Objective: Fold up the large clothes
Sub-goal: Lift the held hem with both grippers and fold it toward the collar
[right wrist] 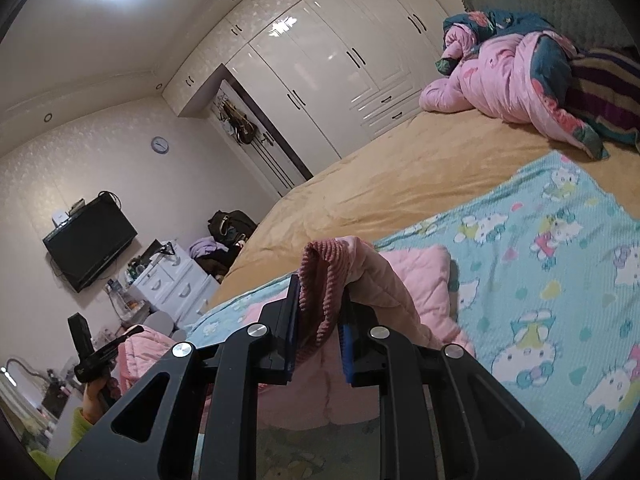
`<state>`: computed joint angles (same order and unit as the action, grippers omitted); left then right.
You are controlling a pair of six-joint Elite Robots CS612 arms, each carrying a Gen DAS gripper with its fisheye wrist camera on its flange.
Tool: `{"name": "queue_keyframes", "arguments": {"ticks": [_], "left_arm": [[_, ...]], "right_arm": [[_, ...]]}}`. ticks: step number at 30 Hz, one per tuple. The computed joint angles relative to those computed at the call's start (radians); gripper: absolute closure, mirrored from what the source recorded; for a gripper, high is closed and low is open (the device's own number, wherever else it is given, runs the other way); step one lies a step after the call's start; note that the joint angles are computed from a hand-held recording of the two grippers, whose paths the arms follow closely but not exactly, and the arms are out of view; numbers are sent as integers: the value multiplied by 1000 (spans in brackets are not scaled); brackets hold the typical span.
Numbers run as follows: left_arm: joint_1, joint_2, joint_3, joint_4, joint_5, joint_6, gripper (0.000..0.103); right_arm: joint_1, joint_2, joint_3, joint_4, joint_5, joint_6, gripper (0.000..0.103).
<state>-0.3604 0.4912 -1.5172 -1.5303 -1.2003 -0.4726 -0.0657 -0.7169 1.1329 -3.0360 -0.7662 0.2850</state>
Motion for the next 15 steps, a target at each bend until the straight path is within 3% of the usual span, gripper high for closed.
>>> {"name": "queue_keyframes", "arguments": {"ticks": [15], "left_arm": [[34,-50,144,-119,17,43,89]], "right_arm": [[29,151,-307,169,-83,16,88]]}}
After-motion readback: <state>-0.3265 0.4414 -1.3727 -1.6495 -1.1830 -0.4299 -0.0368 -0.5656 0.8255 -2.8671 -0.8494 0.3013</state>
